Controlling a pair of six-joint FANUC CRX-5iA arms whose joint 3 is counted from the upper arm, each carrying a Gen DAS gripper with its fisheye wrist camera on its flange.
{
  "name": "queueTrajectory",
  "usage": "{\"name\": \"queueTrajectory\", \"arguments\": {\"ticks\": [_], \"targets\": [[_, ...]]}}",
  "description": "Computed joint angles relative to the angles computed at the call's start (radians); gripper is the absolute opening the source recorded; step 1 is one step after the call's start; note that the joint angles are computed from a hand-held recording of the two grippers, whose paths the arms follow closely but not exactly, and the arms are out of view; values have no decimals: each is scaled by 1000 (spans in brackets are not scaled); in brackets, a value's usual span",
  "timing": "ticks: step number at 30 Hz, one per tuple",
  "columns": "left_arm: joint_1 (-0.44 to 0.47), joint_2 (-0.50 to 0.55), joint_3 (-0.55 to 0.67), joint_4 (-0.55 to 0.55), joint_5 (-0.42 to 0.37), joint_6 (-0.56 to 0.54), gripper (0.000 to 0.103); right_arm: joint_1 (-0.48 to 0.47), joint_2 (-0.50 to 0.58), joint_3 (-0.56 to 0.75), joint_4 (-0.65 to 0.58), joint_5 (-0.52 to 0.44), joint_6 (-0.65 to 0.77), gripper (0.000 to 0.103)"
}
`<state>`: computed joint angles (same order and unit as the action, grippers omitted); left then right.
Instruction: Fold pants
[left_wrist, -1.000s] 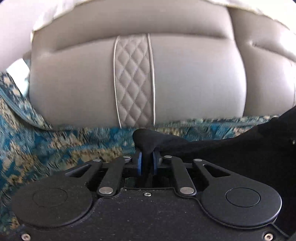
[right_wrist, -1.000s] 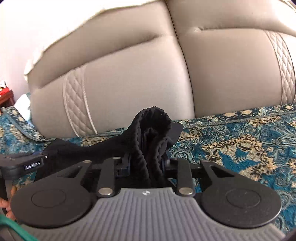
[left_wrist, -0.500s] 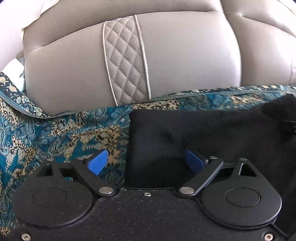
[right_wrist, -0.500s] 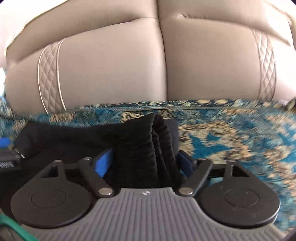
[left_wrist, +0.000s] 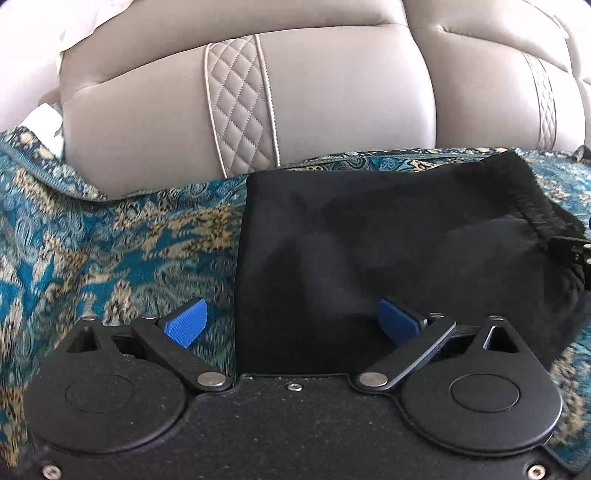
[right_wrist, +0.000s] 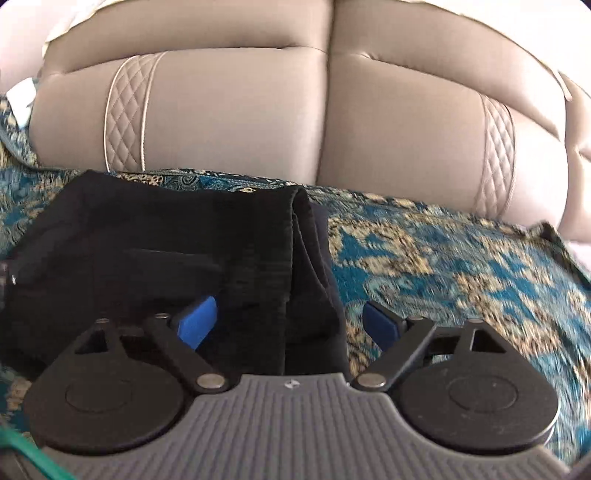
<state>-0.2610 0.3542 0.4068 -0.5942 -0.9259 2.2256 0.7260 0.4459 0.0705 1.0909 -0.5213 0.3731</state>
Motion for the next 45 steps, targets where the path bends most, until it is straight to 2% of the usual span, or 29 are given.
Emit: {"name": "queueTrajectory", "arguments": {"ticks": [4,10,13,15,17,19,22,26,28,30,34,37,45], "targets": [[-11,-57,-66,21,26,56,102,-21,-97,-150,221,96,-246,92],[-40,-105,-131,20,27,142,103,-39,-167,-291,491,129,-522,93],[-48,-125,-163,35,33,173,103,-46,-178,-329,551,142,-589,96],[-55,-129,-173,34,29,184,103,-56,-184,-351,609,158,-649,102],[-68,-119,-163,22,-4,193,103,-62,-190,-370,680,162,-720,103],[-84,-105,-150,4,-42,207,103,-56,-183,-365,694,154,-731,103],[-112,-101,-147,-48,-58,236,103,-63,-169,-360,774,145,-779,103],[-111,-97,-144,-44,-58,244,103,-31,-147,-354,686,94,-707,103],[-115,-97,-144,-53,-60,247,103,-33,-143,-347,670,107,-724,103],[-118,-99,-150,-63,-52,256,103,-44,-138,-342,695,133,-771,103],[-117,-104,-162,-71,-34,261,103,-34,-119,-339,708,103,-775,103],[-117,-107,-167,-70,-26,257,103,-53,-125,-347,774,138,-808,103],[-122,-108,-173,-90,-10,273,103,-60,-123,-350,813,139,-840,103]]}}
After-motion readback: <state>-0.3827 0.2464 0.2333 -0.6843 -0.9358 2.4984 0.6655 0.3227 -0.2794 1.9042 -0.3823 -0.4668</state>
